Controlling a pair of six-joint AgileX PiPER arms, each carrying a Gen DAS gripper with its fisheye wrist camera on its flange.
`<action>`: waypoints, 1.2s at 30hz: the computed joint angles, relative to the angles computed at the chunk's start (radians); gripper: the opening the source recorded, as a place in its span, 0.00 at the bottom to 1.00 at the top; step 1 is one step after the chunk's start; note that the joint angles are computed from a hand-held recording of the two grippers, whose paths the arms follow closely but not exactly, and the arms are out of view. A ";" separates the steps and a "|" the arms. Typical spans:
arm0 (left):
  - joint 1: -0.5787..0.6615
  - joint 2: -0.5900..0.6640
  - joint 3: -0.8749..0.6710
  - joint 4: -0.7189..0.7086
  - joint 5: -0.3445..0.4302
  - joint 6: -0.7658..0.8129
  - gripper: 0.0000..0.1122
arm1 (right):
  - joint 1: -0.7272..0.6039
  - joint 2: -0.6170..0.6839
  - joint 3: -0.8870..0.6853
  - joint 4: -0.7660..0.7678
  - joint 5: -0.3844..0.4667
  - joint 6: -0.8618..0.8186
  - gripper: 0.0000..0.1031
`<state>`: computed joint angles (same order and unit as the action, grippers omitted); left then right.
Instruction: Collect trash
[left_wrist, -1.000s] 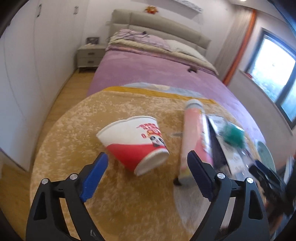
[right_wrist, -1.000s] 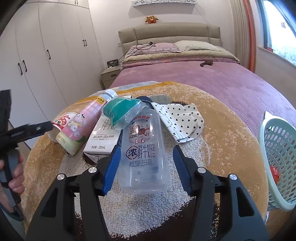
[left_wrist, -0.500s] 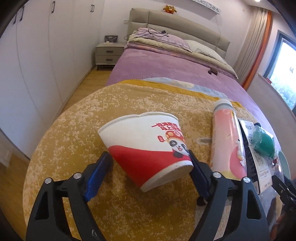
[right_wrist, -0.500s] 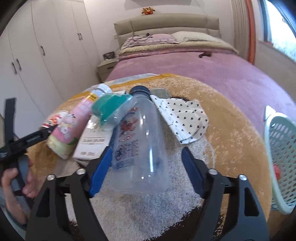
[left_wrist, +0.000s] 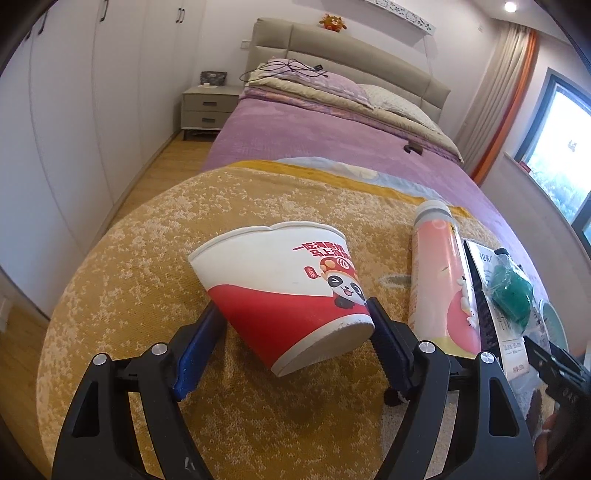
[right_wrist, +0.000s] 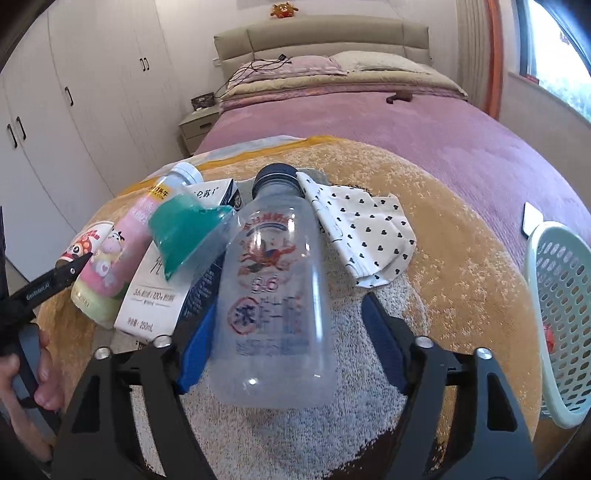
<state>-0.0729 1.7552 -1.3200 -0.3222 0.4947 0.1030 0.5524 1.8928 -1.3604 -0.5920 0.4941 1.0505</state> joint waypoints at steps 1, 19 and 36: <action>0.000 -0.001 0.000 0.003 -0.002 -0.002 0.66 | 0.004 0.006 -0.009 -0.004 0.010 -0.007 0.60; -0.010 -0.256 0.286 -0.193 -0.149 0.200 0.48 | 0.156 -0.237 0.289 -0.330 -0.048 0.277 0.50; -0.410 -0.489 0.364 0.091 -0.195 -0.140 0.48 | 0.305 -0.670 0.645 -0.525 0.185 0.648 0.50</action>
<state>-0.4824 1.2661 -0.9556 -0.2311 0.2994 -0.0373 0.8571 1.2230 -0.7149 -1.1171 0.6794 1.6987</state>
